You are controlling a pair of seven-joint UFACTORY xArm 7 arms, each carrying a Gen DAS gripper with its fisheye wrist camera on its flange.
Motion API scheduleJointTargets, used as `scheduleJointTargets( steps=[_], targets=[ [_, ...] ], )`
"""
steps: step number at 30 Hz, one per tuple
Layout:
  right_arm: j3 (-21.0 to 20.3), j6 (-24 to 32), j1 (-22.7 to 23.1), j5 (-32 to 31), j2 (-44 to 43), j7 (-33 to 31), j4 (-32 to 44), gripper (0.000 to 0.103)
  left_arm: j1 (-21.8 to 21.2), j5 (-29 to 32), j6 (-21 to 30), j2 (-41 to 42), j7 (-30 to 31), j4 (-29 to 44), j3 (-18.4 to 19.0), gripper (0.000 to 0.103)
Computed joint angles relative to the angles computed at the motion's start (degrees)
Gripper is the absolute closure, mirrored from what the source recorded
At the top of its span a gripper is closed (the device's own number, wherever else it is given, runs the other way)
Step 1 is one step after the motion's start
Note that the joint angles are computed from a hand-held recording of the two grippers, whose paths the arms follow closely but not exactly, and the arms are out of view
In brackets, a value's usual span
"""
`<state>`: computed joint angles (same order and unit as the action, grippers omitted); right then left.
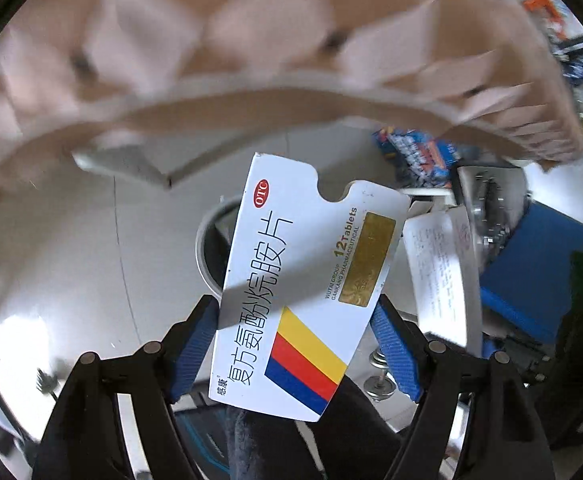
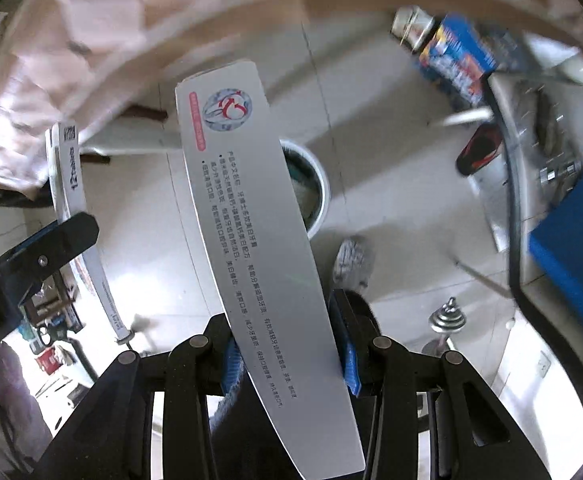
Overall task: Collect trash
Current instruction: 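Carry both boxes over the white bin and open both tools to drop them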
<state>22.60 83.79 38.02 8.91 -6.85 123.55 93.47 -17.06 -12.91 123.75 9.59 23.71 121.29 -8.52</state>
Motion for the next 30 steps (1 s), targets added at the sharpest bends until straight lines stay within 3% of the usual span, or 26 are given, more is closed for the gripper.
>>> scheduleJointTargets(
  steps=[5, 10, 17, 18, 20, 22, 24, 26, 30],
  targets=[
    [-0.8, -17.8, -0.5, 6.4, -6.4, -3.6, -21.2, 0.061, 0.8, 0.1, -9.3, -5.5, -3.0, -21.9, 0.9, 0.028],
    [-1.2, -33.4, -0.4, 11.8, -8.3, -8.1, -36.7, 0.061, 1.4, 0.9, -17.5, -5.8, -5.7, -36.4, 1.0, 0.028],
    [-2.2, -49.4, 1.1, 17.6, -3.5, -14.0, -46.6, 0.061, 1.8, 2.9, -22.5, -3.1, -7.6, -42.0, 1.1, 0.026],
    [-2.2, -50.4, 1.0, 16.9, -2.6, -14.0, -47.0, 0.06, 2.1, 3.1, -22.9, -3.1, -7.5, -42.3, 1.3, 0.025],
    [-2.6, -53.1, 1.3, 17.7, -0.7, -16.1, -47.5, 0.06, 2.4, 3.7, -24.4, -3.2, -7.6, -43.4, 1.4, 0.009],
    [-2.6, -58.1, 1.7, 19.1, 0.9, -17.7, -48.7, 0.053, 2.8, 4.1, -25.0, -3.6, -7.5, -43.8, 1.6, 0.008],
    [-2.2, -59.4, 1.7, 16.7, 1.1, -16.1, -49.1, 0.014, 3.3, 4.9, -25.4, -4.9, -7.3, -44.2, 1.9, 0.007],
    [-1.8, -56.2, 0.9, 10.8, 0.4, -12.5, -47.3, 0.006, 3.5, 5.9, -26.3, -6.7, -6.7, -45.2, 1.9, 0.007],
    [-1.7, -45.4, 0.7, 5.8, -1.5, -10.3, -42.2, 0.006, 3.7, 8.9, -31.2, -13.7, -4.6, -48.8, 1.9, 0.007]
  ],
)
